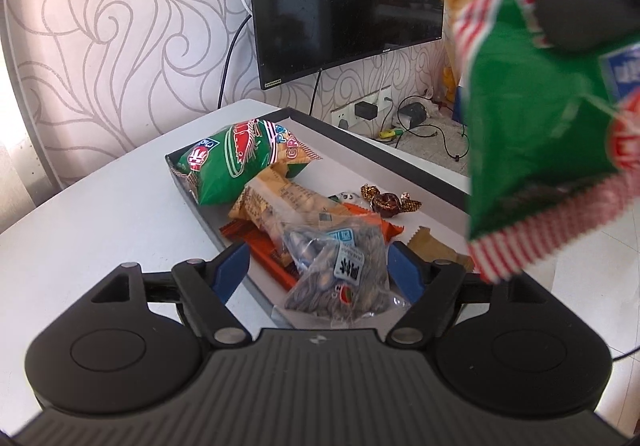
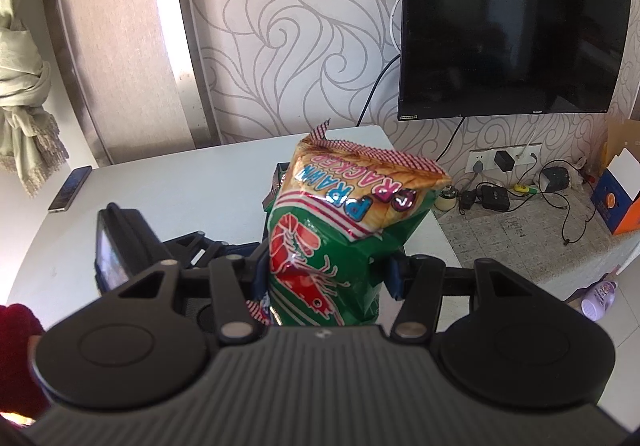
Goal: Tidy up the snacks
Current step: 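Open the left tool to drop the seed bag in the box while the right tool lowers the chip bag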
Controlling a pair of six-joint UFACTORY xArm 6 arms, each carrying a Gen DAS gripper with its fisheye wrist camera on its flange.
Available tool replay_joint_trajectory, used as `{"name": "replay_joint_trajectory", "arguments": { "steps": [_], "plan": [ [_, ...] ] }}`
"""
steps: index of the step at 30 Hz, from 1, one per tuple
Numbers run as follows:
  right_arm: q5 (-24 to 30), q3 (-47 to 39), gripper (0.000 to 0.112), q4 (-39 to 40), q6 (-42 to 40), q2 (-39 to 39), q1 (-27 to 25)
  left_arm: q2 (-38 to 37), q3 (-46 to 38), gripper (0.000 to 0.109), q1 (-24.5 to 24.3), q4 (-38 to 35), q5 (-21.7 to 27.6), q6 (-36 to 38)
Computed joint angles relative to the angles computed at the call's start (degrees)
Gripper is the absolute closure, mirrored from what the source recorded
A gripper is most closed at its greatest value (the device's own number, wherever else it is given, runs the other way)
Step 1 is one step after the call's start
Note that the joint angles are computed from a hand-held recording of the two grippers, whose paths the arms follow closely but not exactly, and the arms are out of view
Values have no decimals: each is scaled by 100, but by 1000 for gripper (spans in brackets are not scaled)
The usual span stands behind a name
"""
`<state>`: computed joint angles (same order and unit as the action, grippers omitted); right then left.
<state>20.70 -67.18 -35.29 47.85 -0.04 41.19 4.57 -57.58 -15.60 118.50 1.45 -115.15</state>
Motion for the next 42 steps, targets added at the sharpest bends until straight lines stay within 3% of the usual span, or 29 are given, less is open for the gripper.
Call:
{"name": "replay_joint_trajectory", "arguments": {
  "steps": [21, 24, 30, 36, 42],
  "plan": [
    [346, -1660, 56, 2053, -2042, 1830, -107, -828, 973, 23, 159, -217, 152, 397],
    [677, -1923, 56, 3191, -3084, 2055, -130, -859, 1006, 22, 185, -251, 187, 437],
    [1015, -2481, 53, 3863, -3534, 2467, -227, -860, 1025, 22, 227, -482, 235, 623],
    [1209, -2630, 46, 3609, -3365, 2530, -251, -807, 935, 22, 199, -350, 185, 458],
    [1041, -2418, 41, 3315, -2952, 2377, -282, -732, 836, 22, 108, -192, 146, 305]
  ]
}}
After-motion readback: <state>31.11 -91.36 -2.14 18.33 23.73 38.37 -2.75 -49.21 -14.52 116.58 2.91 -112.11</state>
